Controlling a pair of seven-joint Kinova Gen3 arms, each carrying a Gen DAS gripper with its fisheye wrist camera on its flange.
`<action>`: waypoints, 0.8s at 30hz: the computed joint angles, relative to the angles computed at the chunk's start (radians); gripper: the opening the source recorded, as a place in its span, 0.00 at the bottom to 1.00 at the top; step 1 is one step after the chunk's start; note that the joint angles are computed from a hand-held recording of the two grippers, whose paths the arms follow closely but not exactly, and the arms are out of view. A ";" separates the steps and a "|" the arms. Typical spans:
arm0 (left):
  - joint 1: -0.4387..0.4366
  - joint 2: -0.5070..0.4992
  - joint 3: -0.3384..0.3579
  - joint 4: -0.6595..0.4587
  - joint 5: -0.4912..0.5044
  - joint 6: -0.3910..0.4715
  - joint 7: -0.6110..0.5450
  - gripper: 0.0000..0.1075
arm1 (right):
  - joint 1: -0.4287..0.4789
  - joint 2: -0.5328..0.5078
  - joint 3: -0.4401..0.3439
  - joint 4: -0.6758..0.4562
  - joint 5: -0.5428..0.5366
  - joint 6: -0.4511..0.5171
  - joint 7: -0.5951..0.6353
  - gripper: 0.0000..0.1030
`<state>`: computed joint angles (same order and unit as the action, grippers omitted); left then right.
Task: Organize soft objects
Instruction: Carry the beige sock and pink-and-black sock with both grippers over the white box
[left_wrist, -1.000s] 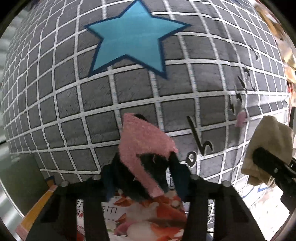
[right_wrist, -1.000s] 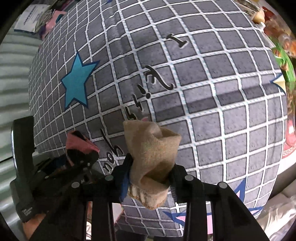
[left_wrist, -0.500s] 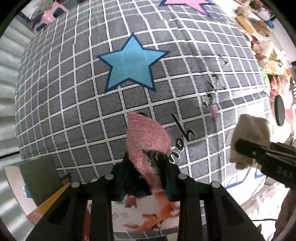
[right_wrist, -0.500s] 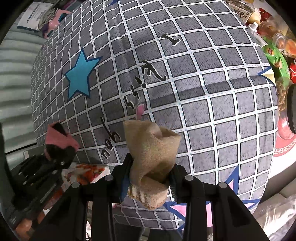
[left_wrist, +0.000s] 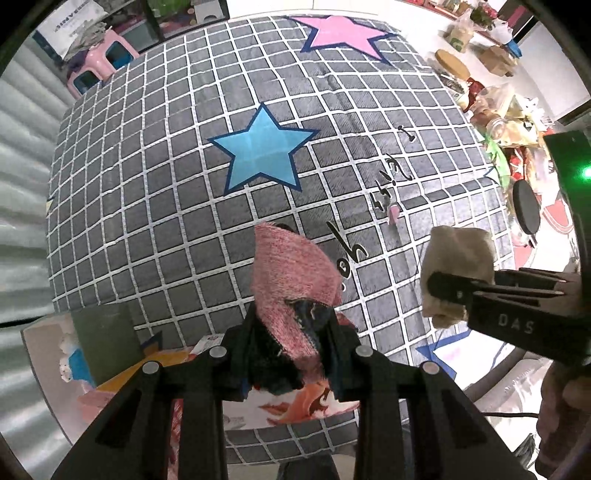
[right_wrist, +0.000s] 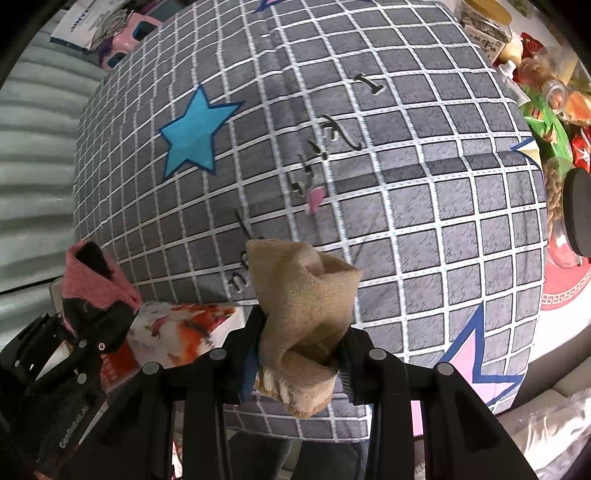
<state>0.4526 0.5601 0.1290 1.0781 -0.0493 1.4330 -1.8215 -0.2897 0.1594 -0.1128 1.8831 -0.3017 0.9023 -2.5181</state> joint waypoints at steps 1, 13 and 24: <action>-0.008 -0.010 0.002 0.007 0.005 -0.004 -0.008 0.31 | -0.016 0.004 0.001 -0.018 0.013 0.011 -0.020 0.36; -0.160 -0.131 -0.011 0.058 0.091 -0.056 -0.059 0.31 | 0.011 0.085 -0.211 -0.285 0.212 0.095 -0.168 0.36; -0.385 -0.215 -0.083 0.096 0.137 -0.091 -0.033 0.31 | -0.361 0.296 0.128 -0.767 0.148 0.226 0.104 0.36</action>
<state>0.0673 0.3449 0.0464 1.1744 0.0877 1.3417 -1.8542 -0.6509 0.4556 0.0151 1.1164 -0.1533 1.1284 -2.4143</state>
